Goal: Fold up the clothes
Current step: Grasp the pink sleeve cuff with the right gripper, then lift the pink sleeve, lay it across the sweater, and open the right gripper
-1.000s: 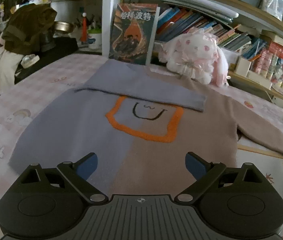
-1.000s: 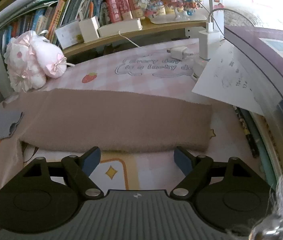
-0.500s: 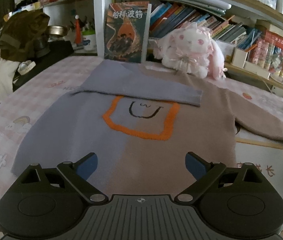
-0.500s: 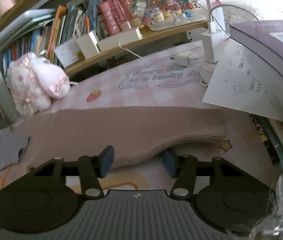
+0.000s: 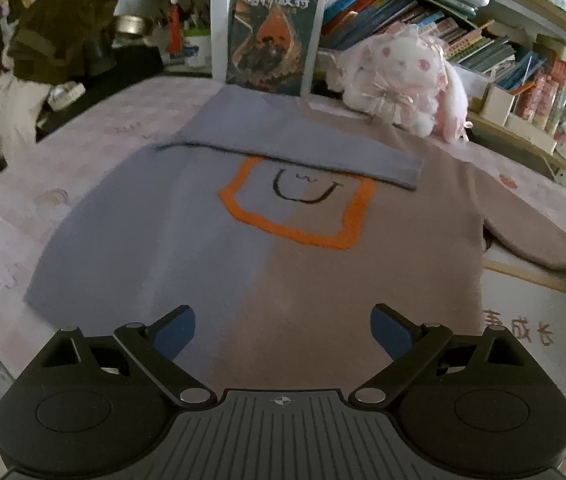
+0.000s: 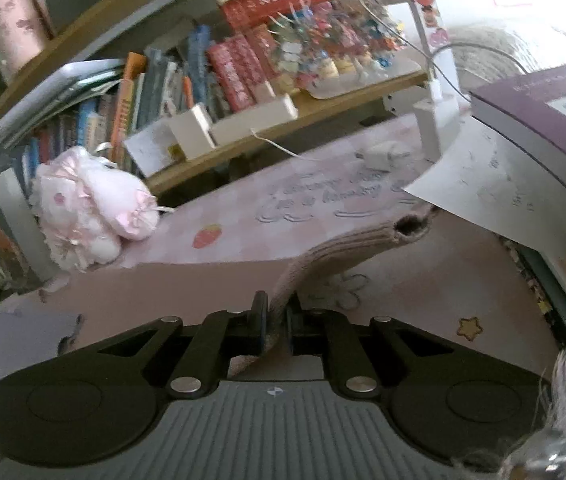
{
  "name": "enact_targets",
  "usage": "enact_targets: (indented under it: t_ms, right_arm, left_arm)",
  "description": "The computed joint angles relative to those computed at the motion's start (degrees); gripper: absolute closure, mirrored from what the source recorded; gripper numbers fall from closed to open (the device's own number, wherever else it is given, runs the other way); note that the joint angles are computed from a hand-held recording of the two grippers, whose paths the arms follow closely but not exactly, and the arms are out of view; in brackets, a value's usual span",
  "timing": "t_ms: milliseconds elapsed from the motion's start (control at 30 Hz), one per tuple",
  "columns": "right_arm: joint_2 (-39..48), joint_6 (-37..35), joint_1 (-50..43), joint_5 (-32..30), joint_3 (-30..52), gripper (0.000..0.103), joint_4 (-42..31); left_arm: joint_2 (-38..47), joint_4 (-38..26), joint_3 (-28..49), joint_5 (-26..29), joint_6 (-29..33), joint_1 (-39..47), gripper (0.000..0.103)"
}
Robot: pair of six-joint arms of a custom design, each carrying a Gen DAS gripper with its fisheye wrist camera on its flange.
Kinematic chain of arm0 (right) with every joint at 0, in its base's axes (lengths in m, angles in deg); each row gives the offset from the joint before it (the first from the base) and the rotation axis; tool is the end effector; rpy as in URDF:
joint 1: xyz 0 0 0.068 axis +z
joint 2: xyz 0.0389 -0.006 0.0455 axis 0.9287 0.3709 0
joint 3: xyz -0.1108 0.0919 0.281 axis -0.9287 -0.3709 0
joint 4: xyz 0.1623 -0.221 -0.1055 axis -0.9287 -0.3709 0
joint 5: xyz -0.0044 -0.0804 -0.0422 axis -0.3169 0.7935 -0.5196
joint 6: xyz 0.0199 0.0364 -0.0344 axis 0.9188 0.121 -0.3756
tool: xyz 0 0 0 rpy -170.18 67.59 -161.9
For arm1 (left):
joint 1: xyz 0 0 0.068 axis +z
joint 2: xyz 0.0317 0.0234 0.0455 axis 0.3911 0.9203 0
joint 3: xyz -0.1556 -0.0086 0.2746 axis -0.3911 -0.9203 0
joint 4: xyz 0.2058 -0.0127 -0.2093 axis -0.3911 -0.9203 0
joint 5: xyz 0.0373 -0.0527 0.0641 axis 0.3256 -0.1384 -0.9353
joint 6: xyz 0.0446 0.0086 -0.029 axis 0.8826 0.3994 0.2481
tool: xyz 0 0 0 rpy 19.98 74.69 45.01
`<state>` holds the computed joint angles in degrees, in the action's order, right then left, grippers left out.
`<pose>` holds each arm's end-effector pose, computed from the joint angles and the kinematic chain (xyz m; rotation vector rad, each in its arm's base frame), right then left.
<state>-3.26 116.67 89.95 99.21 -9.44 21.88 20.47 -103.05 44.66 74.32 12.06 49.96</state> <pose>0.1987 0.0570 0.1831 0.9270 1.9530 0.0613 0.2785 0.1223 0.2190 0.2939 2.4012 -0.1977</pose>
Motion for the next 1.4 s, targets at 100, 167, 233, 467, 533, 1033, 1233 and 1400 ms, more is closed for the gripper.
enact_targets:
  t_ms: [100,167,233,467,533,1033,1233,1400]
  right_arm:
    - [0.0,1.2,-0.7,-1.4,0.5,0.090,-1.2]
    - [-0.2,3.0,-1.8,-2.9,0.5,0.085,-1.8]
    - [-0.3,3.9,-2.6,-4.0,0.2,0.083,-2.0]
    - [0.6,6.6,-3.1,-4.5,0.3,0.084,-3.4]
    - [0.8,6.0,-2.8,-4.6,0.4,0.094,-3.0]
    - [7.1,-2.8,5.6,-1.1,12.5,0.097,3.7]
    - [15.3,-6.5,9.1,1.0,22.6,0.097,4.9]
    - [24.7,-8.4,11.6,3.9,33.8,0.097,2.7]
  left_arm:
    - [0.2,-1.0,0.3,0.2,0.6,-0.2,0.007]
    - [0.2,-1.8,0.5,0.9,1.3,-0.1,0.007]
    - [0.1,-2.5,0.7,1.6,1.8,0.1,0.007]
    - [-0.2,-1.9,0.4,1.7,0.8,0.5,0.007]
    - [-0.1,-1.8,0.5,1.5,0.7,0.5,0.007]
    - [4.6,-0.3,4.5,4.8,3.5,2.2,0.007]
    - [10.0,-1.3,10.0,10.2,9.8,4.8,0.007]
    - [17.1,-7.3,19.7,15.9,18.0,7.0,0.007]
